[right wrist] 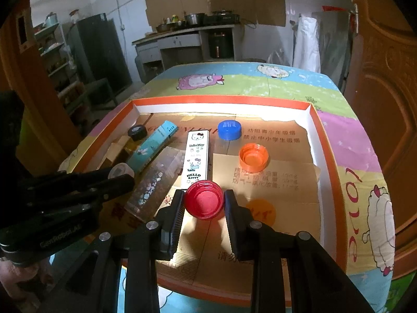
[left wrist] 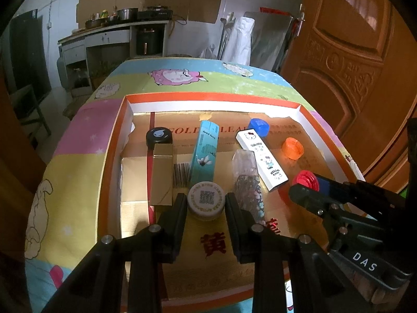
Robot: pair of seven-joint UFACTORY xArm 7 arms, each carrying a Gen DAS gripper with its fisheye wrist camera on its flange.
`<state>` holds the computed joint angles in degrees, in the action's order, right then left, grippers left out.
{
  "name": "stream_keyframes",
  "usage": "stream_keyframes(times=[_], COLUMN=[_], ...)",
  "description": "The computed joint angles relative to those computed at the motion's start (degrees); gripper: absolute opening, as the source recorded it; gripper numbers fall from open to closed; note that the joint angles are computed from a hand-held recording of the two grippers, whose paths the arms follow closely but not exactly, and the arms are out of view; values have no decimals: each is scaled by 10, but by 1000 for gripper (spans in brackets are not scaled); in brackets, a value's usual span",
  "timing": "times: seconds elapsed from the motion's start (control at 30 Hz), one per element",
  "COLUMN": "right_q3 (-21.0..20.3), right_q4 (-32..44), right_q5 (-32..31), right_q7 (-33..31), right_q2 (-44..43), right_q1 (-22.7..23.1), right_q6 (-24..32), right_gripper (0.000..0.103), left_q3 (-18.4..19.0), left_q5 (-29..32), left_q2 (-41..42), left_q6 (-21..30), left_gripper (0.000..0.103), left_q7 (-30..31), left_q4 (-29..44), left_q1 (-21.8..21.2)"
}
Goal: Organize rigid objects
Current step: 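Lower and release the white cap with the left gripper while the right releases the red cap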
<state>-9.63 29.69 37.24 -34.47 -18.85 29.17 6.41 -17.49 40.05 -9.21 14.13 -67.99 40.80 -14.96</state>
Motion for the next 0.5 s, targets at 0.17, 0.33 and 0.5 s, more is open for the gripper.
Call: stream_keyframes(times=[0.17, 0.33, 0.5], right_q3=[0, 3, 12], right_q4=[1, 4, 6], right_q5=[3, 8, 8], right_q7=[-4, -9, -7], right_q2=[4, 10, 14], right_q1=[-1, -3, -13], right_q6=[2, 3, 8], right_gripper=[31, 31, 31], left_q3=[2, 2, 5], left_q5=[-4, 1, -7], left_q2=[4, 5, 4], left_q6=[-1, -2, -4], left_gripper=[31, 31, 31], left_q7=[3, -1, 7], left_q4=[-2, -2, -3], left_q1=[-2, -3, -8])
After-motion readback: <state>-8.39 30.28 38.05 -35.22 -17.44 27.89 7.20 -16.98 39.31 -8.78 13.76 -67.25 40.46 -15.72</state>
